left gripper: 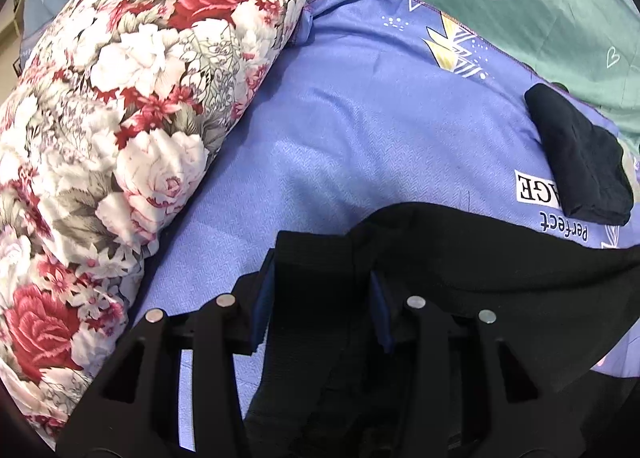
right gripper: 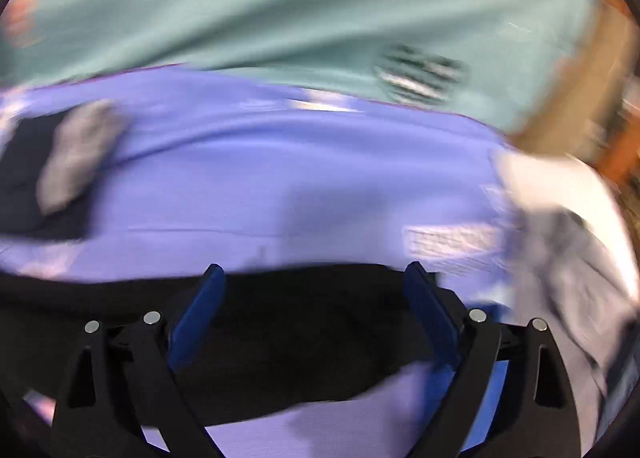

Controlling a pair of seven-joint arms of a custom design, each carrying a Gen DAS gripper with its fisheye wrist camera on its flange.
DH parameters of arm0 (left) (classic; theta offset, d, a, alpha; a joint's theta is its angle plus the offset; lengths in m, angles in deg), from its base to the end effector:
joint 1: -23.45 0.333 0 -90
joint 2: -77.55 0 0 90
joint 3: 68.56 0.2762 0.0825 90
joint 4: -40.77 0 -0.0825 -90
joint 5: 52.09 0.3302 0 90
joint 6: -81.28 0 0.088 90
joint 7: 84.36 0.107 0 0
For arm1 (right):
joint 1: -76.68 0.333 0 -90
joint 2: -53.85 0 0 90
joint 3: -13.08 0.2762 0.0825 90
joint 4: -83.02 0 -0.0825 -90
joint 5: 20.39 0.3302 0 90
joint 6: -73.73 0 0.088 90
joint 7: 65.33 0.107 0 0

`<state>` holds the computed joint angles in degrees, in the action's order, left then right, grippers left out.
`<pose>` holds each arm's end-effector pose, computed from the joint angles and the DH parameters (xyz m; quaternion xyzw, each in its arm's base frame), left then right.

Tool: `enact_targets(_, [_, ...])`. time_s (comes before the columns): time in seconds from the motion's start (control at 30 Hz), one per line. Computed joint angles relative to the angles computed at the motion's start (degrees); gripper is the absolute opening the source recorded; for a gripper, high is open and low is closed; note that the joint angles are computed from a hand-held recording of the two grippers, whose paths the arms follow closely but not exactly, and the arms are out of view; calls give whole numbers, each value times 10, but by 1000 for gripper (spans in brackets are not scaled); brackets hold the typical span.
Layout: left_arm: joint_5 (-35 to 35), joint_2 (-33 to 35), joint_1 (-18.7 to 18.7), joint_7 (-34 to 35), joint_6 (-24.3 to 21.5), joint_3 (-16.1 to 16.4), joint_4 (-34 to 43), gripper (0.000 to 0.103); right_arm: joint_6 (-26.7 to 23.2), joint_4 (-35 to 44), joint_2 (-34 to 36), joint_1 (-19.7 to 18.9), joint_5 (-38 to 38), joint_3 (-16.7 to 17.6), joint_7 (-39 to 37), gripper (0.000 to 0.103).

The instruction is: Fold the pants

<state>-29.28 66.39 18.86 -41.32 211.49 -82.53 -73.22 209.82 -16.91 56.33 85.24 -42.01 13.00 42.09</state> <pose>0.4713 -0.1575 0.5718 -0.7679 0.5649 -0.1793 0.2430 0.5617 0.0797 0.5755 -0.6806 0.6550 -0.2897 0.1543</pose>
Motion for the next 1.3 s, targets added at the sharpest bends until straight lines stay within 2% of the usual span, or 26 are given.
enact_targets(0.03, [1,-5,0,-4,4,0,-6,42,-21,24,21,2,47,14,-67,91])
enact_targets(0.07, [4,-11,0,-7,7,-2,-12,42,-39,43,39,22,53,8,-96,91])
enact_targets(0.1, [7,-16,0,-8,9,-4,-16,42,-47,55,57,27,30,22,-107,91])
enact_targets(0.17, [10,-24,0,-6,10,-6,-20,42,-56,73,82,38,34,28,-143,91])
enact_targets(0.3, [3,-35,3,7,11,-8,-21,42,-63,95,120,66,3,25,-153,90])
enact_targets(0.33, [1,-35,4,9,10,-8,-18,42,-41,85,118,65,2,24,-153,90])
enact_targets(0.37, [0,-35,5,11,9,-9,-17,42,-38,87,121,60,19,25,-163,82])
enact_targets(0.4, [-1,-34,6,12,9,-9,-14,42,-38,94,124,48,70,30,-196,69])
enact_targets(0.43, [-1,-33,7,12,10,-10,-13,42,-59,112,130,25,138,52,-227,22])
enact_targets(0.47, [0,-34,8,10,11,-10,-11,42,-74,126,134,22,166,56,-236,4])
enact_targets(0.53, [9,-40,12,-1,13,-13,-11,42,-34,109,121,52,119,34,-210,4])
enact_targets(0.67, [7,-57,23,-29,31,-11,-24,42,33,105,114,45,150,31,-166,4])
enact_targets(0.73, [14,-53,29,-40,29,-17,-24,42,61,111,125,55,129,24,-131,5])
enact_targets(0.8, [36,-31,32,-51,4,-27,-13,43,34,150,161,72,75,14,-107,20])
enact_targets(0.83, [42,-11,30,-51,-15,-30,-3,43,9,158,173,99,4,-4,-69,43])
enact_targets(0.87, [41,4,25,-52,-31,-27,7,44,11,146,170,128,-67,-27,-31,57])
enact_targets(0.9, [40,15,19,-52,-44,-23,13,45,17,137,163,136,-97,-32,-18,60])
enact_targets(0.93, [39,20,14,-57,-49,-18,13,47,18,129,154,125,-87,-23,-21,60])
enact_targets(0.97, [35,14,9,-61,-40,-11,3,47,15,121,141,94,-37,4,-49,61])
enact_targets(1.0, [29,5,6,-65,-29,-5,-8,50,29,96,118,73,22,15,-79,61])
enact_targets(1.03, [21,-10,5,-69,-16,0,-23,63,56,50,75,46,78,22,-108,63])
enact_targets(1.07, [18,-24,7,-74,-6,2,-35,76,76,13,42,34,99,19,-119,72])
enact_targets(1.13, [21,-59,13,-89,9,1,-65,78,99,-56,-20,15,118,3,-113,87])
enact_targets(1.2, [7,-90,19,-88,19,0,-88,81,105,-108,-65,-10,116,-16,-89,88])
enact_targets(1.23, [-4,-113,21,-94,29,0,-107,82,96,-131,-85,-28,105,-26,-61,88])
enact_targets(1.3, [-27,-142,23,-93,37,-6,-132,82,77,-155,-97,-52,130,-46,-40,88])
